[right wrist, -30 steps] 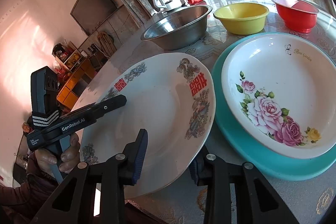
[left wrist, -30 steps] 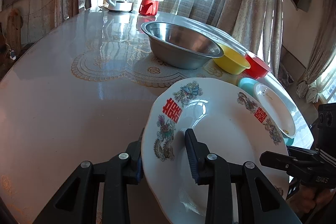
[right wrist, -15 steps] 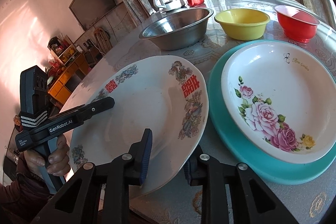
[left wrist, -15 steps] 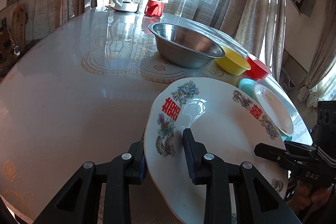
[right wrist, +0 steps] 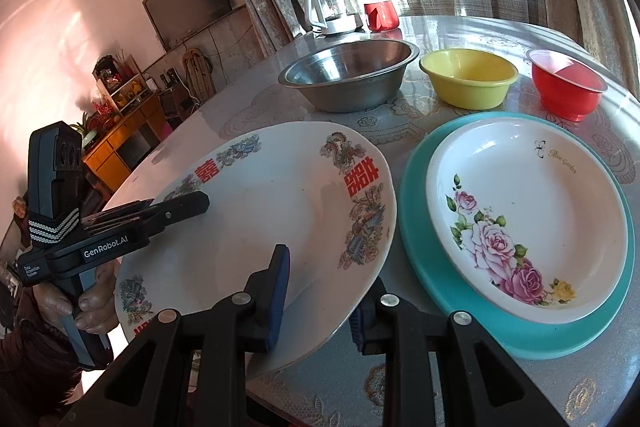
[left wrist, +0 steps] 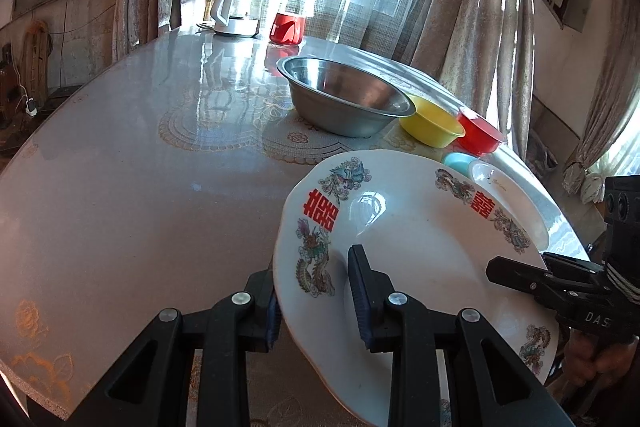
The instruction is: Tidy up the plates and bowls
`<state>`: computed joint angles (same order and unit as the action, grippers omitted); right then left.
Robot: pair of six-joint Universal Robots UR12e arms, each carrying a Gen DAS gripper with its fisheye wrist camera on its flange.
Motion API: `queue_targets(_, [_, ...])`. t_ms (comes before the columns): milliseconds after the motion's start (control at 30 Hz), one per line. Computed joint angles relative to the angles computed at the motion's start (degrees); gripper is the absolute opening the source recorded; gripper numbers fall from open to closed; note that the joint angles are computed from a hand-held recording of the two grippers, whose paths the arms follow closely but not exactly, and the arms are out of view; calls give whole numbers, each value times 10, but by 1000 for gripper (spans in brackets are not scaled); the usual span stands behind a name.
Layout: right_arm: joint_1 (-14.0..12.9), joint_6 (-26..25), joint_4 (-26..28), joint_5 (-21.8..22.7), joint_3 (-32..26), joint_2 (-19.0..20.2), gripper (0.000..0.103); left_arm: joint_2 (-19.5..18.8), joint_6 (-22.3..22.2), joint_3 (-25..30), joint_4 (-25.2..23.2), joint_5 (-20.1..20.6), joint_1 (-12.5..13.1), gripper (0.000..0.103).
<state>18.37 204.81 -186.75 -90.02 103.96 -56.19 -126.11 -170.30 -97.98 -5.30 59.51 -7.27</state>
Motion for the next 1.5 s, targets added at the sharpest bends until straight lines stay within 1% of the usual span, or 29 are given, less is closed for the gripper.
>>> queue_targets(167, [2, 3, -13, -14, 10, -8, 26, 6, 4, 0, 13, -9, -5, 30])
queue_targets(300, [2, 1, -29, -38, 23, -21, 26, 8, 15, 7, 18, -18, -13, 30])
queue_targets(400, [1, 2, -39, -59, 34, -31, 26, 7, 22, 18, 11, -23, -23, 30])
queue_targets(567, [-6, 20, -54, -86, 55, -47, 26, 5, 46, 35, -8, -28, -41, 30])
queue_targets(767, [-14, 38, -61, -121, 76, -60, 26, -5, 58, 66, -39, -19, -66, 30])
queue_targets(933, [-26, 50, -56, -145, 84, -65, 27, -16, 66, 91, -61, -10, -84, 30])
queue_targets(1067, [-34, 56, -52, -160, 89, -67, 27, -26, 66, 109, -71, -1, -97, 30])
queue_targets(1167, [-39, 59, -40, -171, 91, -67, 27, -32, 75, 116, -75, 7, -104, 30])
queue_targets(1267, [-45, 69, -36, -172, 94, -65, 28, -37, 81, 125, -92, 15, -109, 30])
queue_targets(1500, [-50, 80, -19, -173, 91, -55, 28, -49, 78, 136, -108, 35, -116, 31])
